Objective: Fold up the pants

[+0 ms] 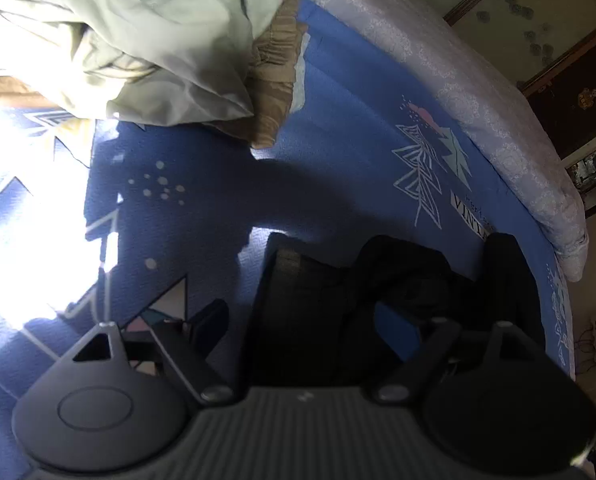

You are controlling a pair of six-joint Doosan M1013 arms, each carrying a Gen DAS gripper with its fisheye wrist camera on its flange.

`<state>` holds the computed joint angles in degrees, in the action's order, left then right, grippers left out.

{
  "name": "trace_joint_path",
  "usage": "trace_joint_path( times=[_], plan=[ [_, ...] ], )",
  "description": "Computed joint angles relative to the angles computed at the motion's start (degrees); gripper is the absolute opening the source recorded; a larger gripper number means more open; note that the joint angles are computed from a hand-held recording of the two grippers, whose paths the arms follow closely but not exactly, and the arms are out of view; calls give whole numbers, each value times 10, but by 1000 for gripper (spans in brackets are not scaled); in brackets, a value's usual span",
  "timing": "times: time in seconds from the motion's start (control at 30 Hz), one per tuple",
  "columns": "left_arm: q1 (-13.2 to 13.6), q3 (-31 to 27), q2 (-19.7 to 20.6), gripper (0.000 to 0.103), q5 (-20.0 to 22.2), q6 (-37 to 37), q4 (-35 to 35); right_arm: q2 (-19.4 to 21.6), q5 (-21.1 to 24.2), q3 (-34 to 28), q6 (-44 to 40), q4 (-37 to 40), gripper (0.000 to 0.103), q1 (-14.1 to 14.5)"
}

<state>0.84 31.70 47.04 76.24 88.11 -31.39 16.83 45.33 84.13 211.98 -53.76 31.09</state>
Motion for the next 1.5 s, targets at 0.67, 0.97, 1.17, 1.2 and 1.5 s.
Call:
trace_joint_path(
  times=[0.67,0.97,1.17,1.2,1.5],
  plan=[
    [5,-39,-11,34,-104,-84,111,3,161,-50,-37,-96,2,-37],
    [-9,-6,-10,34,-101,-104,174,17,10,-53,-239,73,38,-53],
    [-9,-17,-4,34,-89,-94,174,68,24,-100,-344,177,45,-58],
    [-9,-16,-5,34,-89,-93,172,68,16,-101,-361,215,45,-65],
    [2,4,-21,34,-104,-79,140,70,72,-140,-320,33,16,-47]
  ],
)
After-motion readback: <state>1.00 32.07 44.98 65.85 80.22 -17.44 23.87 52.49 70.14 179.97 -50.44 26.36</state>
